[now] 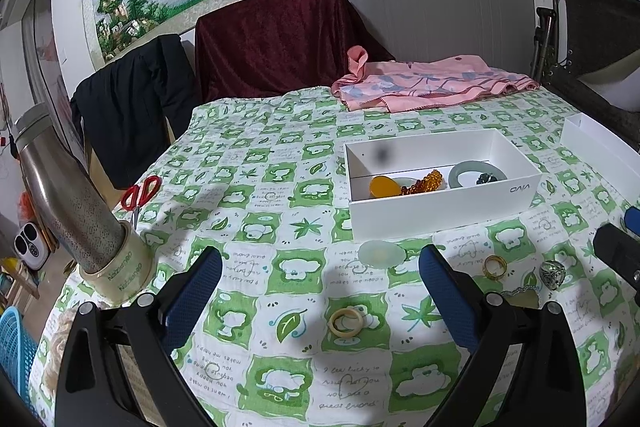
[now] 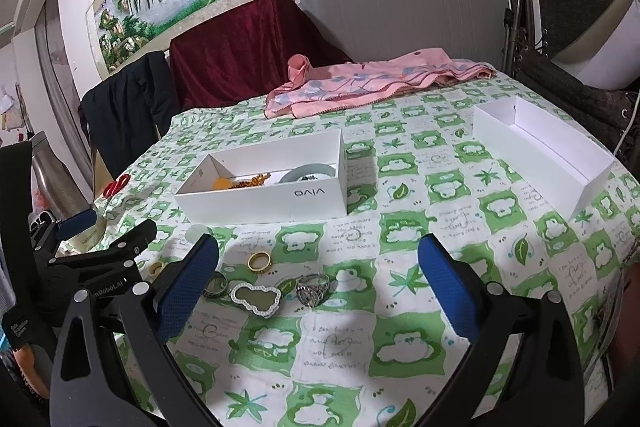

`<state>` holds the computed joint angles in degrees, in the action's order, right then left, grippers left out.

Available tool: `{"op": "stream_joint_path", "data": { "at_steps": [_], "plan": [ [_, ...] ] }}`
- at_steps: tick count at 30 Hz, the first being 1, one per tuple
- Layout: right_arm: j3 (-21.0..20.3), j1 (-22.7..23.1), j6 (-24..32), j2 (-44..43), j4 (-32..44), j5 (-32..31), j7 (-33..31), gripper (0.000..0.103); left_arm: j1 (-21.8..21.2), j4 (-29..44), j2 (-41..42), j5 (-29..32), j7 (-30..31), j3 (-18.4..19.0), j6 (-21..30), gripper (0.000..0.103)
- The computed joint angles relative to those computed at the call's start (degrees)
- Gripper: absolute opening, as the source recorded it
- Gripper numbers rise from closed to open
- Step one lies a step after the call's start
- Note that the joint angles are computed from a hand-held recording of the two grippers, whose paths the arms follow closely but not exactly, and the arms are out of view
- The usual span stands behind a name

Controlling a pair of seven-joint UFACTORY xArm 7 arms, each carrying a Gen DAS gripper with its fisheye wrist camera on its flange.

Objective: Organize jewelry
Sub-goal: 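Move both tools over the remaining rings and pendants on the cloth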

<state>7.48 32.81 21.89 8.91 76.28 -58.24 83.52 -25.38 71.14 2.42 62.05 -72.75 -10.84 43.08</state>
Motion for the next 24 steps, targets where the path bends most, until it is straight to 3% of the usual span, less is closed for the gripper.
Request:
{"op": "stream_joint_path", "data": {
  "at_steps": [24],
  "plan": [
    [1.1,-1.3,-0.2,-2.0,-2.5,1.2,0.8,0.095,0.4,-0.7,-0.3,-3.0,1.5,0.0,-0.1,0.097]
  ]
}}
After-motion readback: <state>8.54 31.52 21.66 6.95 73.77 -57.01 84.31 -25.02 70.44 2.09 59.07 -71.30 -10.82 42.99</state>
